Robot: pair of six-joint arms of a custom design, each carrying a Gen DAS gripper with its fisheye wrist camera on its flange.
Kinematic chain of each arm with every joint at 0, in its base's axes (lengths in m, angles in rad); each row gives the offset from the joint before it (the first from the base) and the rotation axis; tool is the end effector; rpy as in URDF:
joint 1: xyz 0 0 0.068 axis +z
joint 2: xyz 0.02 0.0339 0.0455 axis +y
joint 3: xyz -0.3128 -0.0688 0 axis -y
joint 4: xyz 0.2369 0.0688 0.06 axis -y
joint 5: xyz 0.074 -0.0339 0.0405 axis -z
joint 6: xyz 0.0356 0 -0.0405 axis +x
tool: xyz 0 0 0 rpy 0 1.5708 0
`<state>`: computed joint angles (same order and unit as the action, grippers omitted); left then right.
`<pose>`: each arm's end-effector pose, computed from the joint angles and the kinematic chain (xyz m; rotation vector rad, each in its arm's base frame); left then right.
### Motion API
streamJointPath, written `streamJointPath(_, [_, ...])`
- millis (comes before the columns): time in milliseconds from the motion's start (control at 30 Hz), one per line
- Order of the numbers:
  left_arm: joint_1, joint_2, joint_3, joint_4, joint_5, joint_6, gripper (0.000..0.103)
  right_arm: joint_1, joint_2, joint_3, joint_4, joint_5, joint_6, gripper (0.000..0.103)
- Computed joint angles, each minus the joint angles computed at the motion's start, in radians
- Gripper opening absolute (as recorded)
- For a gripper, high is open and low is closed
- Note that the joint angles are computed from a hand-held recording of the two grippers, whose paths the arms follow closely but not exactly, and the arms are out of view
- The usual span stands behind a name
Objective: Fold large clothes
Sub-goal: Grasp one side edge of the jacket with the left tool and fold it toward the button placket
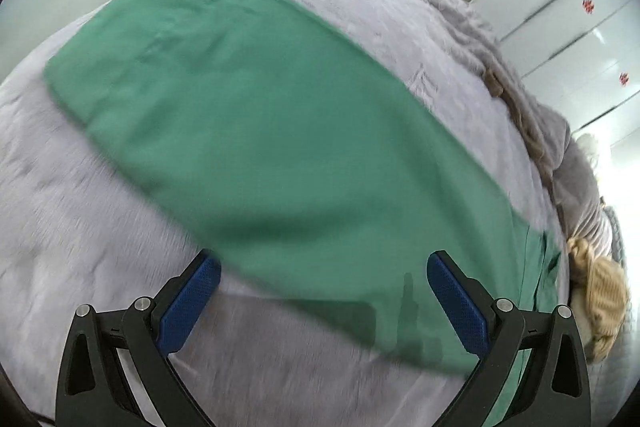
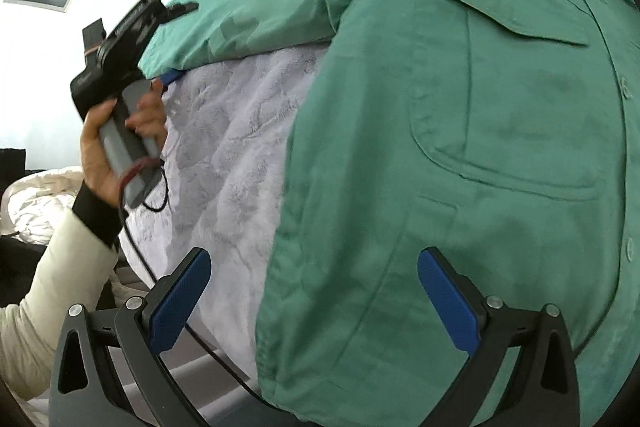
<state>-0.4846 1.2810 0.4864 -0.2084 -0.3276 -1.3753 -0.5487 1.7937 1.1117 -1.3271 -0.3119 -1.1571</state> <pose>0.1799 -0.0818 0.1954 -1.1980 2.2270 -0.3412 0.2319 -0.1289 0.2181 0.7925 -2.8726 -0.8076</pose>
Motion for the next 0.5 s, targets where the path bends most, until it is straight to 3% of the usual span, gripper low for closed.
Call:
streamJointPath(167, [0.172,-0.036,-0.045,0.134,0.033,0.103,0.100,0.021,-0.003,0.015,-0.011,-0.030,0.025,0.103])
streamJointPath(233, [0.216,-0.033,-0.027,0.112,0.017,0.111,0.072,0.012,-0.002,0.023,-0.024,-0.033,0.025,0.103])
streamJointPath(300, [0.264,-0.069,-0.057,0.131,0.073,0.114,0.022,-0.006,0.005,0.042,-0.049,-0.027,0.016,0.103])
streamJointPath(333, [0.286,-0.088,-0.086,0.171,0.107,0.104,0.011,-0.017,0.023,0.068,-0.064,-0.024,0.009,0.103])
streamJointPath(367, [0.302,-0.117,-0.107,0.187,0.131,0.104,0.005,-0.028,0.031,0.078,-0.071,-0.026,0.004,0.103])
streamJointPath(500, [0.253,-0.207,-0.105,0.230,0.133,0.147,0.005,-0.073,0.110,0.177,-0.117,-0.033,-0.003,0.103])
